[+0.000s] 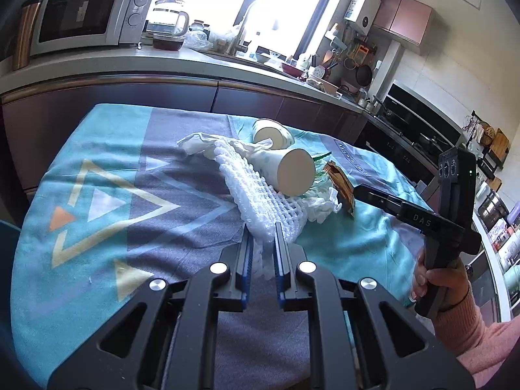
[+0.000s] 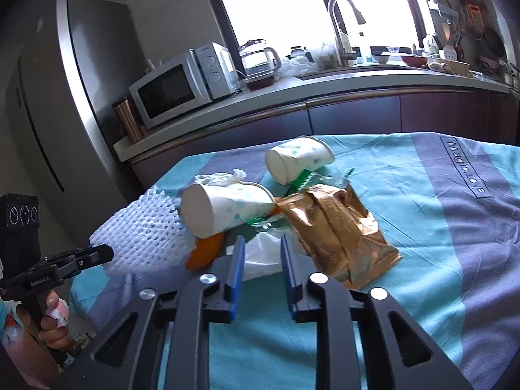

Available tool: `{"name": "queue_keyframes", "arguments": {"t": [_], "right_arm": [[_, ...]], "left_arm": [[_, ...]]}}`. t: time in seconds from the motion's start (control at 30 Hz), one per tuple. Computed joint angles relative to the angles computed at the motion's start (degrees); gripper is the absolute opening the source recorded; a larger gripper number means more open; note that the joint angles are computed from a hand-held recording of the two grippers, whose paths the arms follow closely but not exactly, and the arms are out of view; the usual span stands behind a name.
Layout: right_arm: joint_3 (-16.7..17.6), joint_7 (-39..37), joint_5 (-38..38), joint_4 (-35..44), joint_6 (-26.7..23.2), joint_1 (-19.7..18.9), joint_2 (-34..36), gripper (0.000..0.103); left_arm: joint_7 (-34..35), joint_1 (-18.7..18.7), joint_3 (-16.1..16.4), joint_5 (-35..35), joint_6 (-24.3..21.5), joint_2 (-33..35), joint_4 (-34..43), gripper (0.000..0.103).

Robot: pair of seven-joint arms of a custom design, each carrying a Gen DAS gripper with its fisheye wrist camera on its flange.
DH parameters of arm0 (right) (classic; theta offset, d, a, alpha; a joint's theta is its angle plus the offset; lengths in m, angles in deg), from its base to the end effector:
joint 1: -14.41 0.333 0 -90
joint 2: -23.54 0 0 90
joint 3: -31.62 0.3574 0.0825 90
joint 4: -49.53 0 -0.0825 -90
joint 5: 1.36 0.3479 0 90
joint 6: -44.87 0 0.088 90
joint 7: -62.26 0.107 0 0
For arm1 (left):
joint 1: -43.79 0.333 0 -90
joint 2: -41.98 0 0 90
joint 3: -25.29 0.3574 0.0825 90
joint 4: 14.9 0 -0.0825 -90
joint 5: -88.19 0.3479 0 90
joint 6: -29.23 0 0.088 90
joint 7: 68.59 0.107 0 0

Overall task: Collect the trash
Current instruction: 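Grasp the white foam mesh with the left tool while the right tool grasps the tissue, then carry the mesh and tissue to the teal bin and open both tools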

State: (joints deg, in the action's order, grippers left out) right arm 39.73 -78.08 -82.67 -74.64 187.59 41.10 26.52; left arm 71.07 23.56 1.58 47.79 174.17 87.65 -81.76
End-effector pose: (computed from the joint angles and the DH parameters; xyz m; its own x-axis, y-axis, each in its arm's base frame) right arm 0.4401 0.3109 0.4586 -0.3747 -0.8776 -0.2992 -0.4420 0.4527 -0.7744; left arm 0.6558 -0.4466 0.4490 -0.8461 -0.4006 0.3515 -0.5095 0.4144 -0.7541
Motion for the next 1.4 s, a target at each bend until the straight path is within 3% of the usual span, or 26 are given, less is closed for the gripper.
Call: {"name": "queue_keyframes", "arguments": {"t": [0.07, 0.27, 0.37, 0.57, 0.7, 0.87, 1.0, 1.1, 1.17, 1.27, 1.4], "right_arm": [[-0.01, -1.24, -0.59, 2.12, -0.03, 0.18, 1.54, 0.041], [-1.55, -3.67, -3.27, 7.28, 3.4, 0.02, 4.47, 0.042], [-2.26, -8.37, -2.23, 10.58, 4.89, -0.33, 5.87, 0.043], [-4.04, -29.05, 10.24, 18.94, 9.51, -2.33, 10.89, 0.05], [-3.61, -48.0, 25.63, 25.29, 10.37, -4.7, 15.92, 0.051], [-2.15, -63.78, 40.09, 32.67, 6.23, -6.56, 21.13, 0.057], [-1.71, -73.59, 48.22, 40.66, -1.73, -6.06, 25.81, 0.066], [-2.41, -78.69, 52.44, 46.31, -8.01, -4.87, 29.18, 0.066], [-3.31, -81.22, 54.69, 49.54, -11.85, -4.05, 31.14, 0.061], [-4.41, -82.76, 56.94, 51.25, -14.27, -3.44, 32.4, 0.025], [-5.86, -82.09, 56.02, 49.06, -12.61, -2.2, 31.26, 0.012]], "left_arm": [[0.73, 0.81, -0.28, -0.78, 0.88, -0.89, -1.69, 0.012], [2.86, 2.85, -0.76, -3.26, 3.25, -2.87, -4.92, 0.012], [3.21, 3.44, -0.69, -3.98, 3.78, -3.05, -5.03, 0.012], [2.61, 4.07, -0.29, -4.62, 4.82, -2.95, -4.57, 0.012], [1.97, 4.67, -0.17, -4.91, 5.41, -2.72, -4.36, 0.012], [0.92, 5.55, -0.06, -5.11, 5.28, -2.02, -3.59, 0.012], [0.18, 6.06, 0.04, -4.83, 4.67, -1.18, -2.49, 0.012], [-0.4, 6.25, 0.08, -4.65, 4.26, -0.47, -1.67, 0.012], [-0.65, 6.42, 0.06, -4.61, 4.16, -0.35, -1.68, 0.012], [-0.46, 6.95, -0.21, -4.84, 4.07, -0.17, -1.67, 0.012], [0.39, 7.94, -0.7, -5.92, 4.49, -0.73, -2.77, 0.012]]}}
